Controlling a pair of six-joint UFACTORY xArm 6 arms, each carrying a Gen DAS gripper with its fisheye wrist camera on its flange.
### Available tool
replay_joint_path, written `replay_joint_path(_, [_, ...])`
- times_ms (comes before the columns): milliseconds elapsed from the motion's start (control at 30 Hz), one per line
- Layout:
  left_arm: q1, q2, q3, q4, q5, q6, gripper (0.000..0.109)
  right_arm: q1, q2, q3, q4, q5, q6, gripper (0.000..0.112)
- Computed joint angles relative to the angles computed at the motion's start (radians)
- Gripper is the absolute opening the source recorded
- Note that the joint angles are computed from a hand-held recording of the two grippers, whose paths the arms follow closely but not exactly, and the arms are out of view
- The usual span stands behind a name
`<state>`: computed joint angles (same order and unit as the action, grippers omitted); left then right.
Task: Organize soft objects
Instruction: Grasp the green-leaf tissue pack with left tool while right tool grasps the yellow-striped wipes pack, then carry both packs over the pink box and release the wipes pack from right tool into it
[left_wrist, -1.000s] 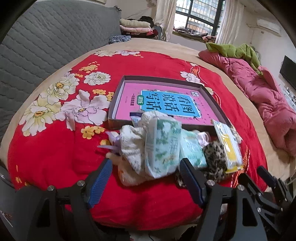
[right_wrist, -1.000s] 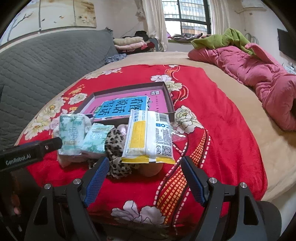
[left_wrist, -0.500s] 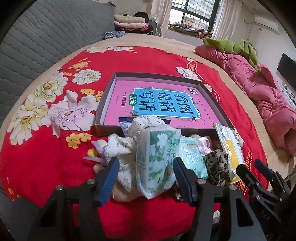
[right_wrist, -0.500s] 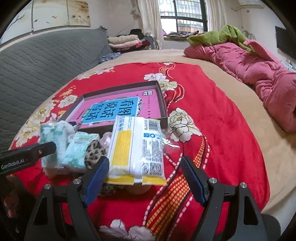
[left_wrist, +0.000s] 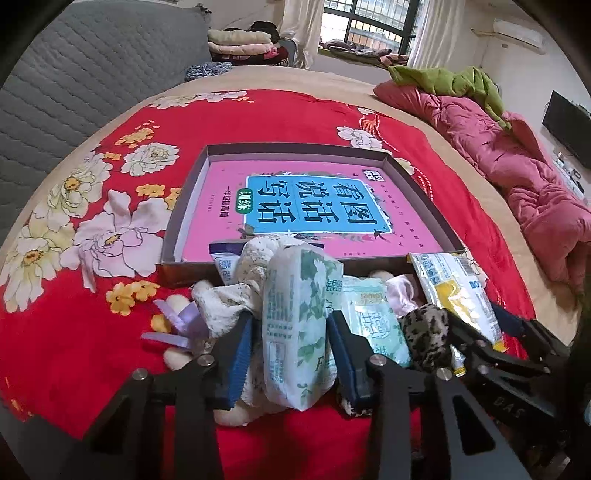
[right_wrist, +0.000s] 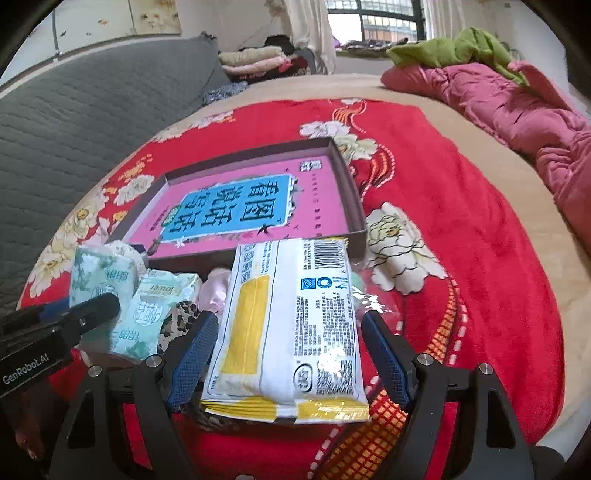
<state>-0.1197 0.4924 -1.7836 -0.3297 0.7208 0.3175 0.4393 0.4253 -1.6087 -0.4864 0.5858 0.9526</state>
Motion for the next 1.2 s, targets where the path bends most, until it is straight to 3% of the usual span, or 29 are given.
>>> replay_joint_path(200, [0.005,0.021,-0.037,-0.032,0.026,0.026,0.033,0.013,0.048,-0.072,-0.008,0.067,-0.062,0.081])
replay_joint_path(333, [0.014,0.023,-0.050,-0.097,0.050,0.061,0.025,0.012,0.032,-0.049,-0.035,0.041,-0.058,0.075])
replay_joint_path(633, [0.054,-0.005,-0.047,-0.296,0.069,0.154,0.018,-0.015,-0.044,0.053,-0.064,-0.068,0.004,0.065])
replay_joint_path(1200, [0.091,0.034,-0.161,-0.323,0.087,0.129,0.018,-0.038,-0.104,0.073,-0.196,-0.130,0.112,0.065])
